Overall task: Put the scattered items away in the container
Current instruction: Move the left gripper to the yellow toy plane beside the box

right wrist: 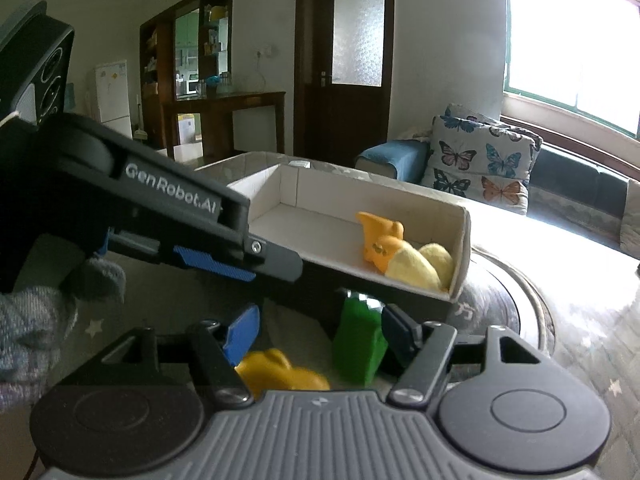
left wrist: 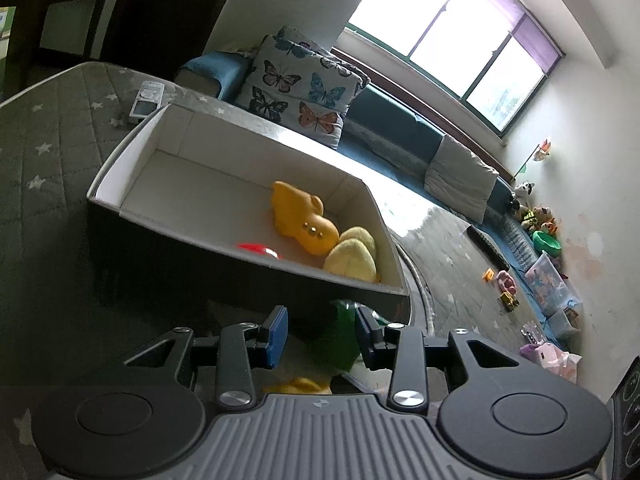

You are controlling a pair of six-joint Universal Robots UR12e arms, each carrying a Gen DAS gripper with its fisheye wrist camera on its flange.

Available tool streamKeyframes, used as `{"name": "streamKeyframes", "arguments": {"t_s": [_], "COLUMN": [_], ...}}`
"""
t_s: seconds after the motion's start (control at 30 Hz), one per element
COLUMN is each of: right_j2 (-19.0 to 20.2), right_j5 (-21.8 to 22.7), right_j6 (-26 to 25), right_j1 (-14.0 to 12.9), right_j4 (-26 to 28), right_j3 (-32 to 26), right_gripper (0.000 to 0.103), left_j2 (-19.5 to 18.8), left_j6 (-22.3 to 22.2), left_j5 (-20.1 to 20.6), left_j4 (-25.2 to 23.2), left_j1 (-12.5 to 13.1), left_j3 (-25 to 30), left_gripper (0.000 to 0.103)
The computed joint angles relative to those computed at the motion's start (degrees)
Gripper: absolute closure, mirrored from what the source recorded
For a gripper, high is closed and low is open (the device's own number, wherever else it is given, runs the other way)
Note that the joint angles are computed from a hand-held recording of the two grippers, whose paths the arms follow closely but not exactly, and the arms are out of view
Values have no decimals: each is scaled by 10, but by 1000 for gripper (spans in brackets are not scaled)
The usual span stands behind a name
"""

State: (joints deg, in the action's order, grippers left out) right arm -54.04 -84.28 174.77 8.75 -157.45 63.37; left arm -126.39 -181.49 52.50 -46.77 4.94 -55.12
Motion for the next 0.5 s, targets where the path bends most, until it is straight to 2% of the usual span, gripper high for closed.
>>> {"name": "streamKeyframes", "arguments": {"t_s": [0.5], "right_j2": [-27], "right_j5": [4], "right_j6": [27], "right_j1": [-1], "right_j4": [-11], "right_j3": [61], "right_gripper": [33], "left_j2": [25], "left_j6": [-13], "left_j5": [-1], "left_j4": [5], "left_j1": [5], "left_j3": [-50], "left_gripper": [64]}}
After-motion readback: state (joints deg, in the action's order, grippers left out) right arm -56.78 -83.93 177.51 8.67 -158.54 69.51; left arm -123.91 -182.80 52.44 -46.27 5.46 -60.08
